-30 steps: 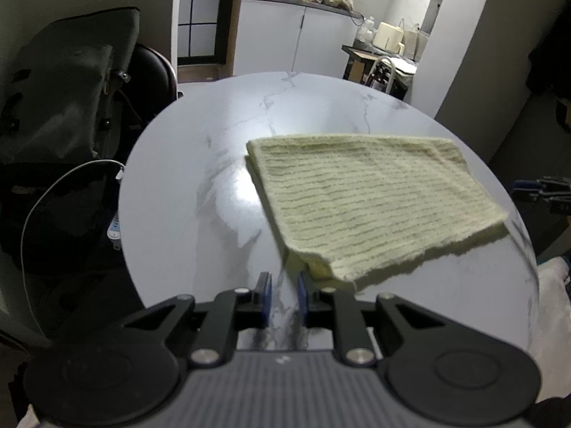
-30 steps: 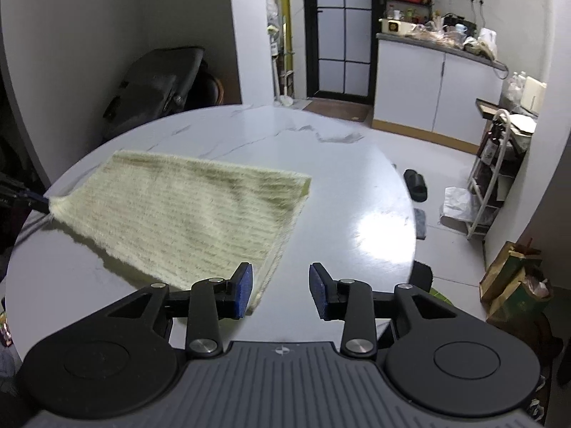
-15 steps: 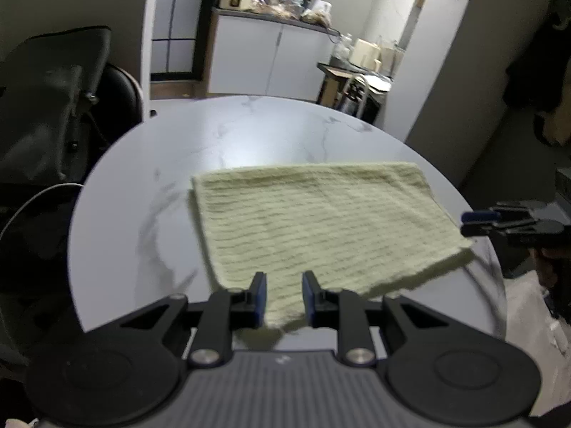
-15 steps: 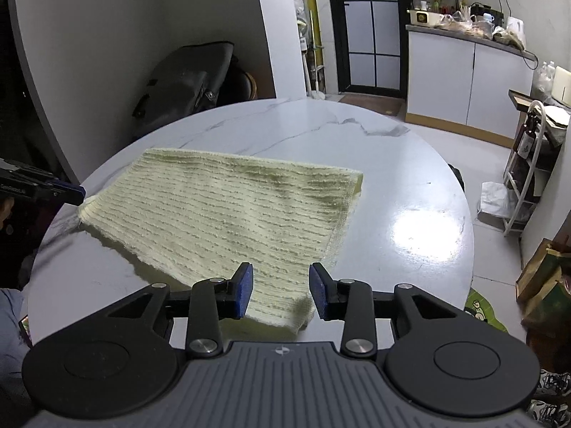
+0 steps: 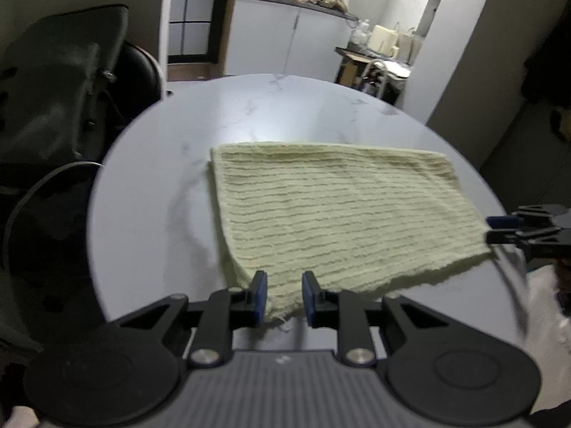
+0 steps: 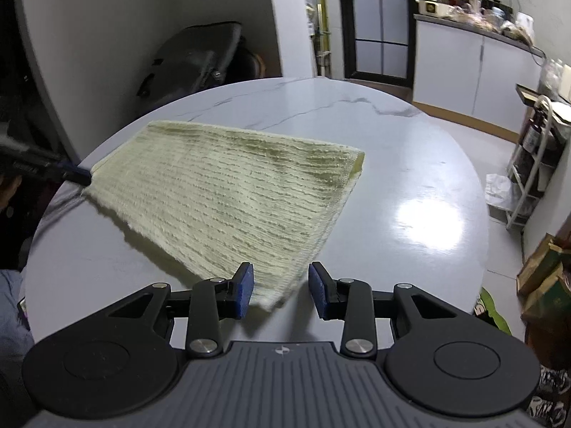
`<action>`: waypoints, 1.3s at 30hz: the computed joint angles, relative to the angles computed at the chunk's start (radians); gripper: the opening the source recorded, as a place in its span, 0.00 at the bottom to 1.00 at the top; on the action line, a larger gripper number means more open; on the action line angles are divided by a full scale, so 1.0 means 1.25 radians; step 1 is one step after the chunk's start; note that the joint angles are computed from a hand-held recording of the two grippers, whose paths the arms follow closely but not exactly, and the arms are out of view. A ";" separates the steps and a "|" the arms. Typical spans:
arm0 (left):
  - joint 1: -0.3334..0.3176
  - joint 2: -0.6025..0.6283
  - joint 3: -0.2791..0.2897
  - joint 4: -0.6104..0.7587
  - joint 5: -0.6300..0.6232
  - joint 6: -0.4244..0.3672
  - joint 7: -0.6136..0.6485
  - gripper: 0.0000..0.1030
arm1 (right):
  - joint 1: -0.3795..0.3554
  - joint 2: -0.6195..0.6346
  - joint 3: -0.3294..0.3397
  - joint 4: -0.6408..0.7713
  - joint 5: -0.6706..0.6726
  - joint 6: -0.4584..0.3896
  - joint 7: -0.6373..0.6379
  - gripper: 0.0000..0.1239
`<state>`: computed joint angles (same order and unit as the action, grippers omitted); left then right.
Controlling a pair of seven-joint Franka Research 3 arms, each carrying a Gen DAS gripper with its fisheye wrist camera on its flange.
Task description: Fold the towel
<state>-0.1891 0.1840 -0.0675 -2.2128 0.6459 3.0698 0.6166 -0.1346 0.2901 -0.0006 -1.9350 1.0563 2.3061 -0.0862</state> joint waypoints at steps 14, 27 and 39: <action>0.023 -0.062 -0.014 -0.032 0.225 -0.041 -0.225 0.36 | 0.015 -0.053 -0.009 -0.071 0.022 -0.006 -0.050 0.31; -0.020 -0.015 0.011 -0.001 0.350 0.037 -0.375 0.41 | 0.026 -0.069 -0.019 -0.092 0.021 -0.041 -0.057 0.31; -0.071 0.013 0.029 0.019 0.319 0.060 -0.336 0.42 | 0.040 -0.085 -0.019 -0.110 0.009 -0.107 -0.056 0.31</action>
<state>-0.2774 0.2000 -0.0309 -2.1888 1.0450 3.1445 0.1962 -0.0841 0.1834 -0.0248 -2.0729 1.0677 2.1729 -0.1561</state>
